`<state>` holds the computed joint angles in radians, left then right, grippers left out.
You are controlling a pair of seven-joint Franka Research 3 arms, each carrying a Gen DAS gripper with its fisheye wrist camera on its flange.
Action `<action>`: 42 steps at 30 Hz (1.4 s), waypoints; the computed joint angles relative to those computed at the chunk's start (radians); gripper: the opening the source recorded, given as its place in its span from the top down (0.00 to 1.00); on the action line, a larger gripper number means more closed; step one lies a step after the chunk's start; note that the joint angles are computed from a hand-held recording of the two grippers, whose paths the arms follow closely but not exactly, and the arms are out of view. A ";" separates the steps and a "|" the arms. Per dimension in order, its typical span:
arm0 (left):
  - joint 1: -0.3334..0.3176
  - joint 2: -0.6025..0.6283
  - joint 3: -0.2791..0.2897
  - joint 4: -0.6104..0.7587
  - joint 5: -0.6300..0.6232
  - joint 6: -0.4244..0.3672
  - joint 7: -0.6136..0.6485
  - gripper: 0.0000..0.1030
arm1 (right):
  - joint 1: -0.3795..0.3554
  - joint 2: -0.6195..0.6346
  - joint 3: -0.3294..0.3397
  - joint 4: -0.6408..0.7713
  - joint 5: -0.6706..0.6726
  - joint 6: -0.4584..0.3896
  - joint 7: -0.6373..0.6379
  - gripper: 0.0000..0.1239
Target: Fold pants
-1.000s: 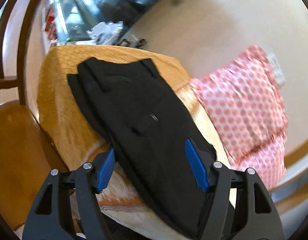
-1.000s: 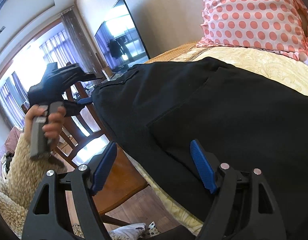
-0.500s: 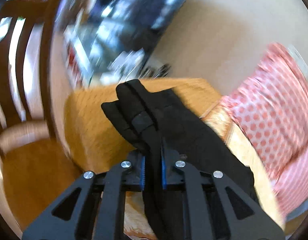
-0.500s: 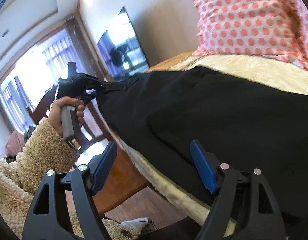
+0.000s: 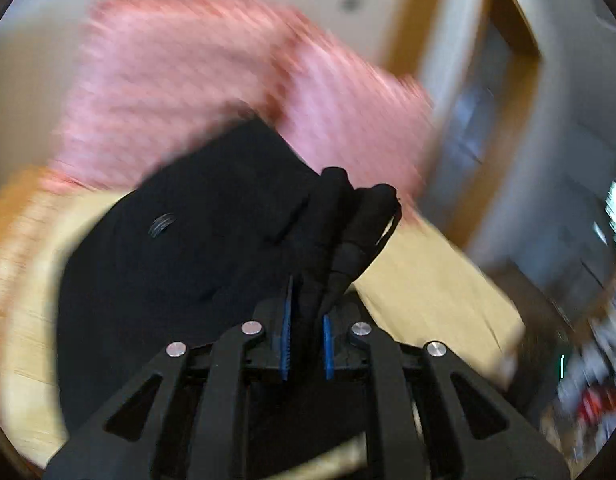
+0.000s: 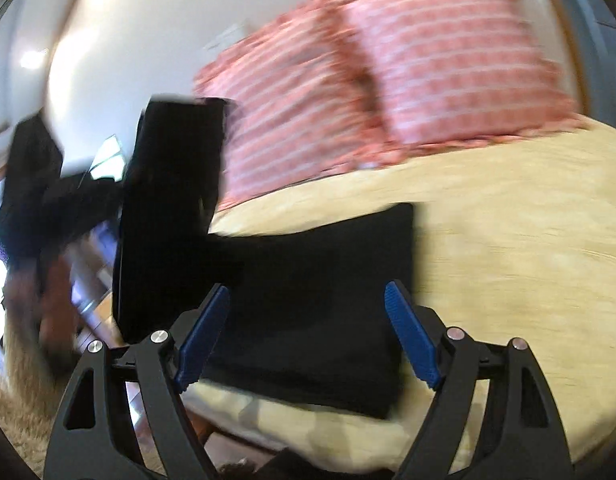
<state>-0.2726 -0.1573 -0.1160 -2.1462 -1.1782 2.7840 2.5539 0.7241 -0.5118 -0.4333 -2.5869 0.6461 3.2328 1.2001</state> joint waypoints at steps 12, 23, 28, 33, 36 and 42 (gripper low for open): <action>0.019 -0.023 -0.013 -0.014 -0.102 -0.120 0.013 0.91 | -0.121 0.023 0.025 -0.006 0.049 0.011 0.056 0.34; -0.073 -0.063 -0.029 -0.174 0.065 -0.054 0.066 0.83 | -0.113 0.022 0.013 -0.007 -0.014 0.038 0.126 0.34; -0.057 -0.141 0.120 -0.177 -0.192 -0.333 0.244 0.41 | 0.110 -0.041 -0.169 0.015 -0.109 0.098 0.098 0.32; 0.026 -0.143 0.042 -0.167 -0.317 -0.082 0.243 0.22 | 0.369 -0.102 -0.369 0.086 -0.197 -0.001 0.031 0.29; 0.058 -0.086 -0.004 -0.157 -0.125 0.045 0.020 0.22 | 0.445 -0.093 -0.427 0.130 -0.159 -0.099 -0.009 0.29; 0.081 -0.051 0.003 -0.199 0.217 0.069 -0.314 0.23 | 0.327 0.059 -0.374 0.187 -0.096 -0.326 0.046 0.30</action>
